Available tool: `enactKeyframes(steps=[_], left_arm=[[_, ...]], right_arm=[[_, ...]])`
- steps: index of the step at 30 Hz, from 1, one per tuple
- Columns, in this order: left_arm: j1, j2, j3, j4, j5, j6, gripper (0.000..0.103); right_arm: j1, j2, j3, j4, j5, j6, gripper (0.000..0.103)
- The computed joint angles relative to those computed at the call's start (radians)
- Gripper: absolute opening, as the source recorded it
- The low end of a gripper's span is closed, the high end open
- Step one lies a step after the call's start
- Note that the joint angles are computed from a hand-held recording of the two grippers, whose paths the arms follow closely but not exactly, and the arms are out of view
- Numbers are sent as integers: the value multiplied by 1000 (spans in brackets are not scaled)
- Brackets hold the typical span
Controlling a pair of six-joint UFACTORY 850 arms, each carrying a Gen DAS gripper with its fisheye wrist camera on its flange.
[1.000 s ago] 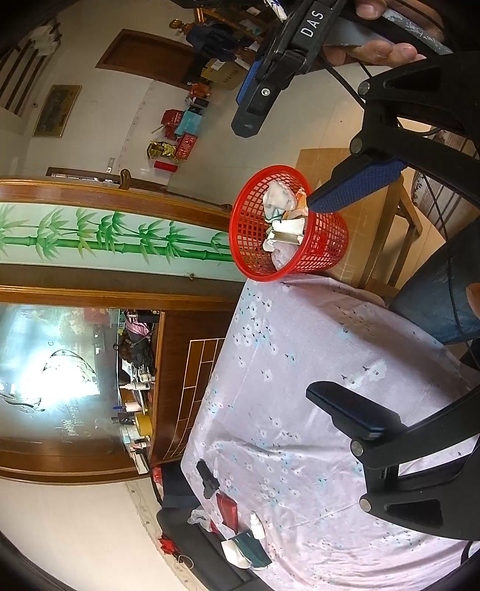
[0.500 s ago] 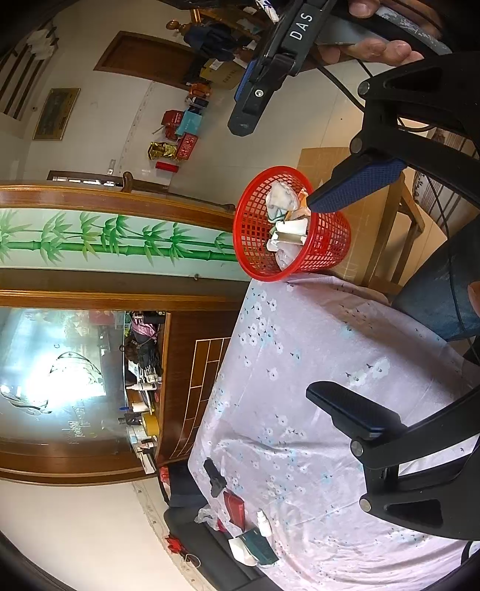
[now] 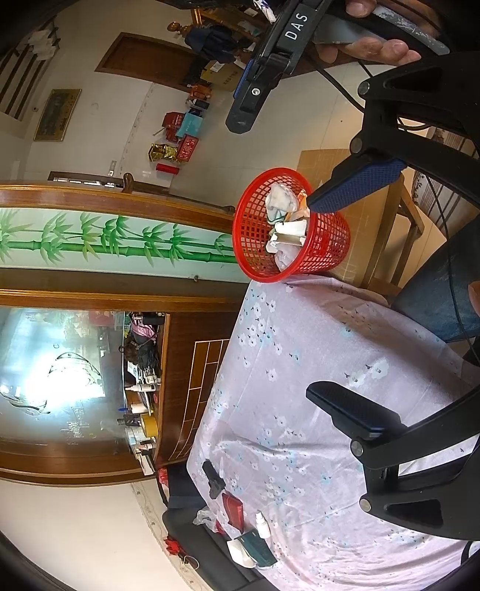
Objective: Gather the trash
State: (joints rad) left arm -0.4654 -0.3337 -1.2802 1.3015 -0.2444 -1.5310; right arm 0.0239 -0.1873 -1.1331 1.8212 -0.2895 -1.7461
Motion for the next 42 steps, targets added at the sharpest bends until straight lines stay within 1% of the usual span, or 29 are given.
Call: enactKeyframes(steps=[39, 42], left_arm=[[3, 2, 4, -1, 11, 2, 92], [6, 0, 3, -18, 11, 15, 92]], right_arm=[[-2, 1, 4, 15, 13, -5, 87], [-2, 1, 3, 18, 14, -9, 87]])
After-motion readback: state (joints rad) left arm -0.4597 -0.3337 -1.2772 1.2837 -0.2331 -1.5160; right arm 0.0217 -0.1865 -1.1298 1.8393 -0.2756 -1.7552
